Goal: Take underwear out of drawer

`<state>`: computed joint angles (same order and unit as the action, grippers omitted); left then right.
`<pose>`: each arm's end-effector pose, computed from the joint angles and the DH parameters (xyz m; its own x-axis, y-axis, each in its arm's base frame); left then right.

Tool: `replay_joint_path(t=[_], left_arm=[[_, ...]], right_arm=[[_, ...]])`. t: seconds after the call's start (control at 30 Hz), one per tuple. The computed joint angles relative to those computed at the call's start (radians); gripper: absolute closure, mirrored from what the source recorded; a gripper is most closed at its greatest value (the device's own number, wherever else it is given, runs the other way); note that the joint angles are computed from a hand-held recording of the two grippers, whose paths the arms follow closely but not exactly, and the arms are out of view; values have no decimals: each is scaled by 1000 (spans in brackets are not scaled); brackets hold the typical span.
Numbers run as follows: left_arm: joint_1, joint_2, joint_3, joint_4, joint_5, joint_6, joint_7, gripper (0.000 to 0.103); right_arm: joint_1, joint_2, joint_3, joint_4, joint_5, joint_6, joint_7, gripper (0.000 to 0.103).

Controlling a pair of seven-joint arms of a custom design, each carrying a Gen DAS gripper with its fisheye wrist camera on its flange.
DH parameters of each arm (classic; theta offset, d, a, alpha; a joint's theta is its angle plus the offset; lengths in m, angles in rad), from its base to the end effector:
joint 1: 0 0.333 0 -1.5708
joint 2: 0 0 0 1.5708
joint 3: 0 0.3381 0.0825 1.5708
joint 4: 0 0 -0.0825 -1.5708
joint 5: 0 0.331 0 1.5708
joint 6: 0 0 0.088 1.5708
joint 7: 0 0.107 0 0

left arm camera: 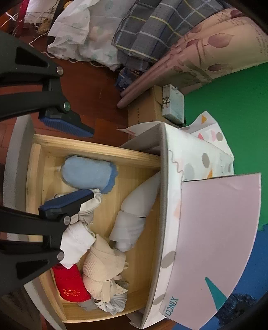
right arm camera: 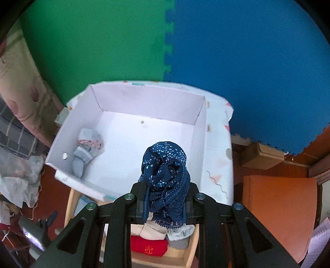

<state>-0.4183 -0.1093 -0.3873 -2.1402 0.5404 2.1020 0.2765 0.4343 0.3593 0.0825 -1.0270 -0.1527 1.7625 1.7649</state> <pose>0.3444 -0.3321 0.5077 0.2558 -0.9555 -0.1466 -0.8670 -0.1597 -0.4720 0.5584 0.2860 0.6963 0.2979 -0.9534 0.0477 -0.8759 -0.2929 -0.3833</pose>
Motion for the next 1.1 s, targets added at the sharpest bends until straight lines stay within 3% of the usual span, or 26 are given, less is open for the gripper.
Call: replay_joint_path(t=[0.37, 0.63, 0.97, 1.1], left_arm=[[20, 0, 19, -47, -83, 70, 8, 49], [29, 1, 31, -75, -151, 106, 29, 49], [51, -22, 45, -133, -260, 194, 81, 49], [57, -22, 40, -121, -280, 161, 140, 49]], right_arm=[[18, 123, -11, 57, -3, -71, 5, 81], [11, 108, -12, 5, -1, -44, 18, 73], [-18, -82, 14, -173, 32, 54, 8, 64], [-40, -221, 24, -342, 59, 92, -20, 62]])
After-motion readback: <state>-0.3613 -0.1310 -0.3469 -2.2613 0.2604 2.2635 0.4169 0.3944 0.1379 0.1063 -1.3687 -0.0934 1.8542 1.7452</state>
